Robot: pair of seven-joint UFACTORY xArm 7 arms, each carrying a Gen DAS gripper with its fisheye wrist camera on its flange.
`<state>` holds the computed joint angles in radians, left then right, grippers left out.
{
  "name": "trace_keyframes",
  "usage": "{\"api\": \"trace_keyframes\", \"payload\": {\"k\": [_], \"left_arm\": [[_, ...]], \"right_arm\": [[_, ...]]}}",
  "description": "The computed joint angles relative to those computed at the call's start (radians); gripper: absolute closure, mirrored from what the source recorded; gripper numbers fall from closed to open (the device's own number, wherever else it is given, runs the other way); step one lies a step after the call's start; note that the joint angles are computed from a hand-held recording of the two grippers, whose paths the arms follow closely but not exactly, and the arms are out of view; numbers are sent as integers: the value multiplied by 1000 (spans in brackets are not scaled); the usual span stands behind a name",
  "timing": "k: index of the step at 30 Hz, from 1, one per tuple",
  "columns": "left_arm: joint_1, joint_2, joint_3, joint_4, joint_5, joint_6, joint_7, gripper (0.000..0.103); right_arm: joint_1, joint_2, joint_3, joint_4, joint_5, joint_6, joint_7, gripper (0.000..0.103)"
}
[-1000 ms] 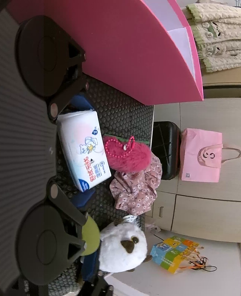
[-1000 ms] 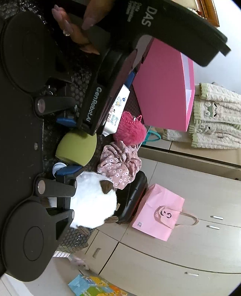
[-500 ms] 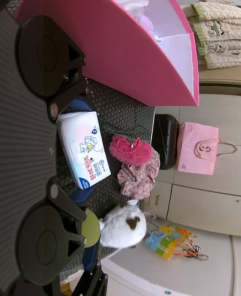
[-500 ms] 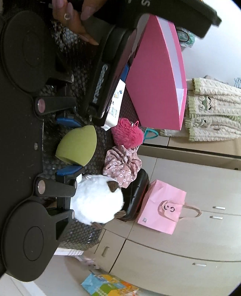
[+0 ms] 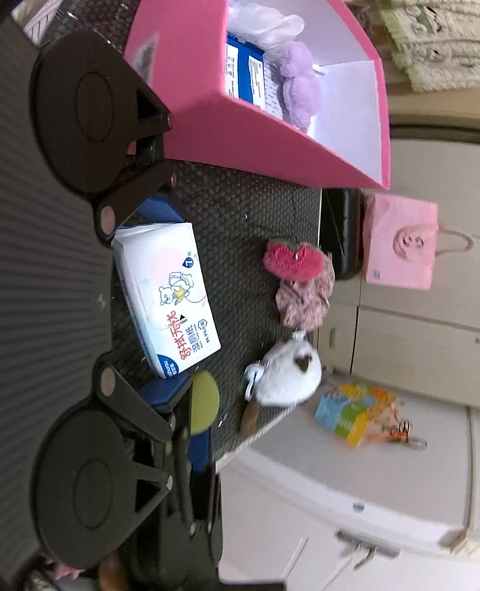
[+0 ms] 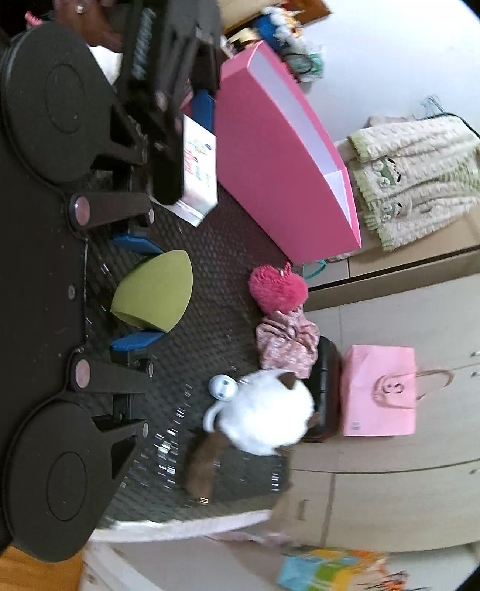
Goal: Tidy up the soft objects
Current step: 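Close the left gripper on the wipes pack while the right gripper closes on the green sponge, then carry the wipes pack in the left gripper over the box while the right gripper carries the sponge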
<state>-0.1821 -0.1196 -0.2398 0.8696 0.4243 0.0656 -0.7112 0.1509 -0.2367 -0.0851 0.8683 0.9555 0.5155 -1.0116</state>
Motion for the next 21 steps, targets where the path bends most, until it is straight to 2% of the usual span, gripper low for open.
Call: {"api": "trace_keyframes", "payload": {"k": [4, 8, 12, 17, 21], "left_arm": [[-100, -98, 78, -89, -163, -15, 171, 20], [-137, -196, 109, -170, -258, 10, 280, 20], [-244, -309, 213, -247, -393, 59, 421, 20], [-258, -447, 254, -307, -469, 138, 536, 21], [-229, -527, 252, -330, -507, 163, 602, 20]], "right_arm": [[5, -71, 10, -56, -35, 8, 51, 54], [35, -152, 6, -110, -79, 10, 99, 54], [79, -236, -16, -154, -97, 32, 125, 54], [143, -328, -18, -207, -119, 32, 169, 54], [215, -378, -19, -227, -123, 5, 179, 54]]}}
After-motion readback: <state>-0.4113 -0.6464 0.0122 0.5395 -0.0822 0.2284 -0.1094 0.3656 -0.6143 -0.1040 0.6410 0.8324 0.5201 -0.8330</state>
